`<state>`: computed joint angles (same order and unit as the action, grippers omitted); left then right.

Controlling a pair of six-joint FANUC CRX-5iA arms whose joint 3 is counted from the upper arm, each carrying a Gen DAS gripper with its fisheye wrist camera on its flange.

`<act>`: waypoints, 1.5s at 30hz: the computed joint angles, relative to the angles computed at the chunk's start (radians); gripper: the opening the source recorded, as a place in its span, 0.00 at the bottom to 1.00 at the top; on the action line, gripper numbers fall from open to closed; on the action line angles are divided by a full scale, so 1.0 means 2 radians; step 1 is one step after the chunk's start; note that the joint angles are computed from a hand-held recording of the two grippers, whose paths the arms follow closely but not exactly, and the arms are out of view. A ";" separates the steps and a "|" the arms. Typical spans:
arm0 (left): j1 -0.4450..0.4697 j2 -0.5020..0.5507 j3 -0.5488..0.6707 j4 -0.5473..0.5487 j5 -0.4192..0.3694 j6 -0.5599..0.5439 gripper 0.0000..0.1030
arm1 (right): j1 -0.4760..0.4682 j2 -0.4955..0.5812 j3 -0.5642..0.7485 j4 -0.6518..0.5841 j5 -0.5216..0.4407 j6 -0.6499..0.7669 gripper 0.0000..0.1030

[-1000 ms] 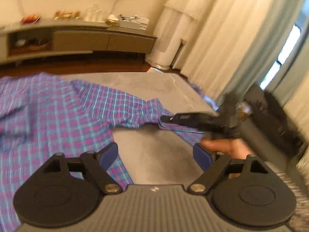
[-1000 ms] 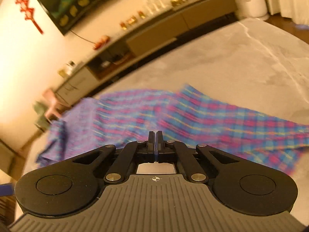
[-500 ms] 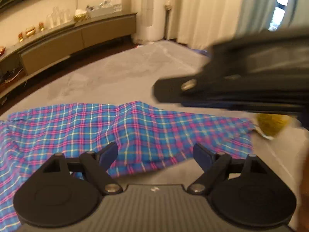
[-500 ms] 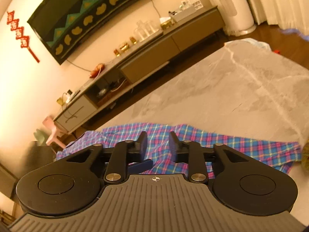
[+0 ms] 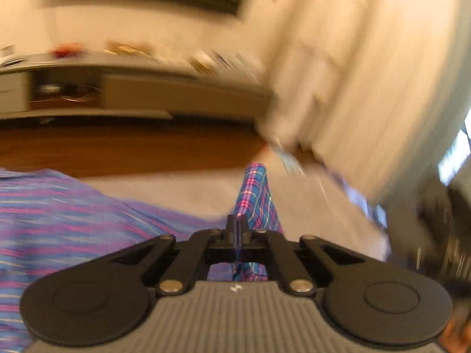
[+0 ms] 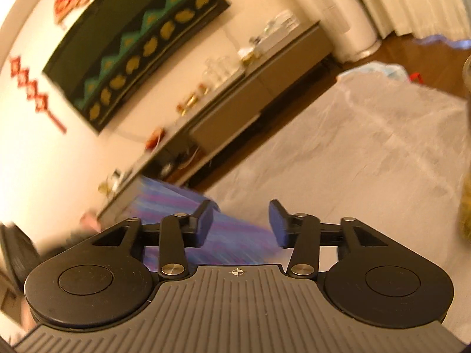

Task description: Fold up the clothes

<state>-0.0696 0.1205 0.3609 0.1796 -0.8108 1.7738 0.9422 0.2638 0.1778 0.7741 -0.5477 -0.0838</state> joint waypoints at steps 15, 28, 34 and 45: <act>0.176 -0.071 -0.093 0.035 -0.019 -0.018 0.04 | 0.194 -0.043 -0.002 -0.245 -0.080 0.301 0.63; 0.153 -0.218 -0.245 0.154 -0.077 -0.077 0.57 | 0.266 -0.045 0.012 -0.195 -0.172 0.372 0.61; 0.084 -0.226 -0.319 0.215 -0.076 -0.081 0.58 | 0.304 -0.031 0.026 -0.166 -0.245 0.429 0.59; 0.072 -0.125 -0.260 0.180 -0.010 -0.004 0.58 | 0.311 -0.042 -0.011 -0.080 -0.235 0.351 0.04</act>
<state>0.0748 -0.1295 -0.1601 0.5397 -0.8303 1.7665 1.5641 0.1806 0.1565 0.6150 -1.0171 0.6174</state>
